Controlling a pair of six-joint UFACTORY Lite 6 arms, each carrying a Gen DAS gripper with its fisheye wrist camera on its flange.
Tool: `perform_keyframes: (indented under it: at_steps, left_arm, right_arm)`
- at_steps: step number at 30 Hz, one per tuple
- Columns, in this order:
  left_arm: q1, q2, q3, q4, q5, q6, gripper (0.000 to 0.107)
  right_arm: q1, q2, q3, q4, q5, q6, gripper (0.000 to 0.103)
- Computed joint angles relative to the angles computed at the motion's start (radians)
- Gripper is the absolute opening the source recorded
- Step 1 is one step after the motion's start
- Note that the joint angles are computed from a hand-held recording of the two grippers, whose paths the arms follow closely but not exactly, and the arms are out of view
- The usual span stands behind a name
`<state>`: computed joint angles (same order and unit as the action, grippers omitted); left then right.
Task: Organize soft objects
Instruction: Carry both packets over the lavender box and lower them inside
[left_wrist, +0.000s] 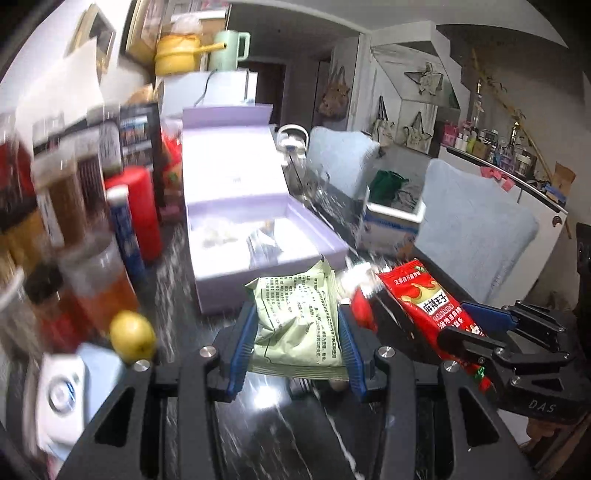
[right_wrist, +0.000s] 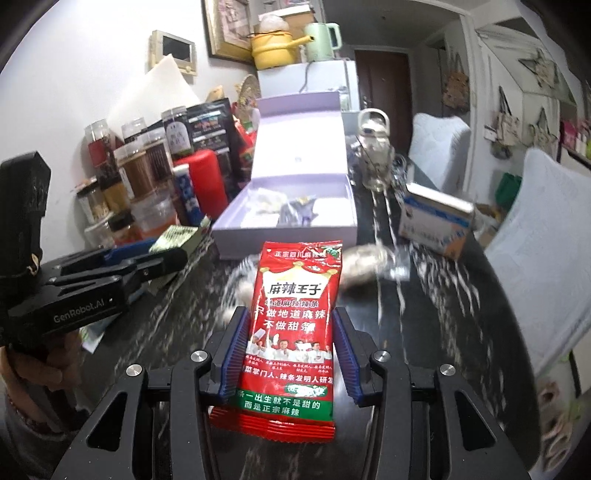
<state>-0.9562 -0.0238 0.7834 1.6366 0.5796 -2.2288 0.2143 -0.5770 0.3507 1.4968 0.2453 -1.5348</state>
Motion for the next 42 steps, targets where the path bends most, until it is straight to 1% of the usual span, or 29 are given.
perform_keyframes:
  at_steps: [2,7,13,18,22,25,26,28,31,34,35,38,42]
  left_arm:
    - [0.038,0.005,0.039,-0.004,-0.031,0.037,0.043]
    - [0.128,0.049,0.185,-0.071,-0.087,0.202,0.043]
    - [0.229,0.139,0.368,-0.126,-0.159,0.345,0.043]
    - [0.314,0.267,0.549,-0.176,-0.213,0.453,0.043]
    - [0.367,0.387,0.696,-0.219,-0.229,0.526,0.043]
    - [0.413,0.474,0.809,-0.324,-0.269,0.642,0.043]
    - [0.427,0.509,0.857,-0.385,-0.274,0.709,0.043]
    - [0.453,0.582,0.959,-0.502,-0.272,0.841,0.043]
    - [0.484,0.681,1.108,-0.642,-0.261,0.989,0.043]
    - [0.501,0.774,1.248,-0.715,-0.223,1.078,0.043]
    - [0.506,0.806,1.297,-0.743,-0.205,1.112,0.043]
    - [0.517,0.913,1.457,-0.821,-0.139,1.206,0.043]
    - [0.536,1.008,1.571,-0.897,-0.111,1.289,0.043]
  right_arm:
    - [0.000,0.066,0.078,-0.011,0.003,0.002,0.045]
    - [-0.033,0.210,0.266,-0.051,0.056,0.026,0.045]
    - [-0.058,0.381,0.500,-0.128,0.101,0.084,0.045]
    - [-0.060,0.533,0.678,-0.131,0.113,0.087,0.045]
    - [-0.062,0.688,0.848,-0.146,0.121,0.104,0.045]
    - [-0.062,0.811,0.987,-0.185,0.129,0.146,0.045]
    - [-0.060,0.852,1.036,-0.203,0.128,0.164,0.045]
    - [-0.058,0.925,1.127,-0.238,0.127,0.200,0.045]
    - [-0.053,1.028,1.276,-0.327,0.134,0.303,0.045]
    - [-0.051,1.141,1.448,-0.401,0.164,0.392,0.045]
    - [-0.050,1.165,1.484,-0.420,0.170,0.413,0.045]
    - [-0.050,1.288,1.676,-0.524,0.224,0.528,0.045]
    - [-0.048,1.412,1.865,-0.645,0.264,0.673,0.045]
